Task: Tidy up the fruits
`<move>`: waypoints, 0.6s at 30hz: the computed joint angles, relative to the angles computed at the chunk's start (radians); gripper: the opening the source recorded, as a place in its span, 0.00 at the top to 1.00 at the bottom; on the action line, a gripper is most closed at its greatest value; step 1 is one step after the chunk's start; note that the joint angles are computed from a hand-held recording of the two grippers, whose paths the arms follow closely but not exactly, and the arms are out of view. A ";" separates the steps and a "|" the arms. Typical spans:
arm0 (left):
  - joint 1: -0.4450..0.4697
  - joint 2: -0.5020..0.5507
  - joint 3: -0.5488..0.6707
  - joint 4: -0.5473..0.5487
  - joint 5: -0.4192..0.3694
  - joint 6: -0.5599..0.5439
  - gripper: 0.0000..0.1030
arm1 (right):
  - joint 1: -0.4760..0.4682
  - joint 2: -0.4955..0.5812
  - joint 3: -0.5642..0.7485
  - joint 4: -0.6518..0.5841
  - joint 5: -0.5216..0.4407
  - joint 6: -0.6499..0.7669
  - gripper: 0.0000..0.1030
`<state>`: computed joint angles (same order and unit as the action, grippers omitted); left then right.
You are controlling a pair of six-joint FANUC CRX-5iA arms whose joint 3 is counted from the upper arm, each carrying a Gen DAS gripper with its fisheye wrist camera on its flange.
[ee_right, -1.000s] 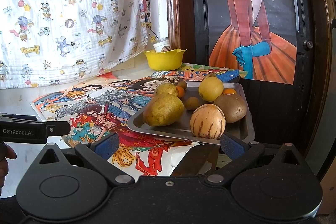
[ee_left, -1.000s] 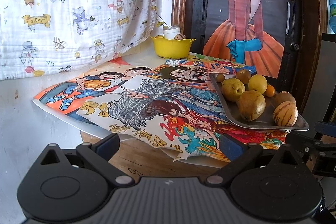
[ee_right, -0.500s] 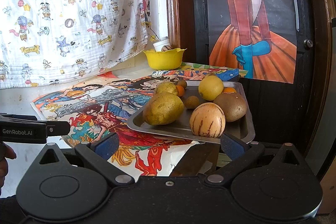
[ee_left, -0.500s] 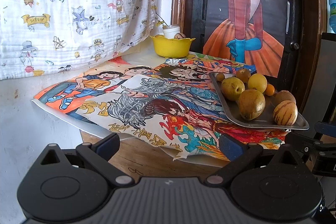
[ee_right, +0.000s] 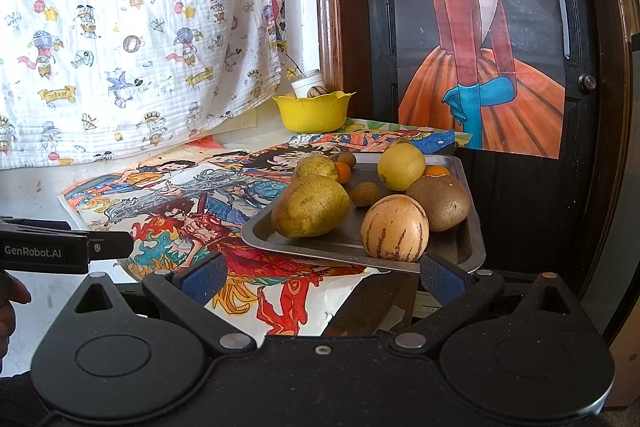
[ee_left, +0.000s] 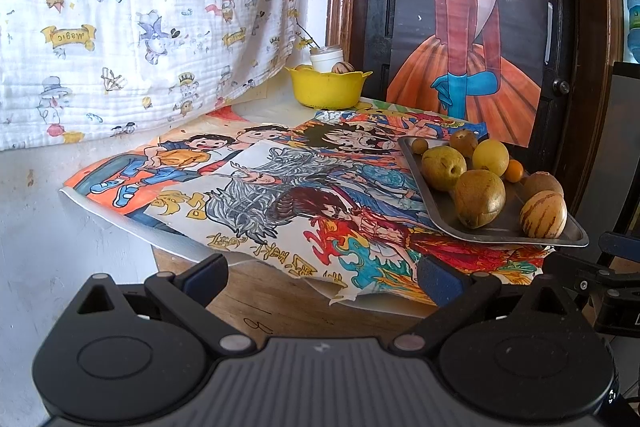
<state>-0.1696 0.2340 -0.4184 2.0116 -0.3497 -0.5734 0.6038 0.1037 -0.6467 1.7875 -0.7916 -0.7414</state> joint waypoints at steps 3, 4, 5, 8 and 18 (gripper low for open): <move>-0.001 0.001 0.000 0.002 0.001 -0.001 0.00 | 0.000 0.000 0.000 -0.001 0.000 0.001 0.01; -0.001 0.001 0.001 0.001 0.001 0.000 0.00 | 0.001 0.000 0.000 -0.001 0.000 0.001 0.01; -0.001 0.001 0.001 0.001 0.001 0.000 0.00 | 0.002 0.001 0.000 -0.001 -0.002 -0.001 0.01; -0.001 0.001 0.001 0.000 0.001 0.000 0.00 | 0.001 0.000 0.000 -0.002 -0.001 0.001 0.01; 0.005 0.001 0.002 -0.024 -0.001 0.022 0.00 | 0.001 0.000 0.001 -0.002 0.000 0.001 0.01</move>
<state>-0.1646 0.2354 -0.4167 1.9880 -0.3505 -0.5514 0.6046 0.1038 -0.6459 1.7851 -0.7915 -0.7399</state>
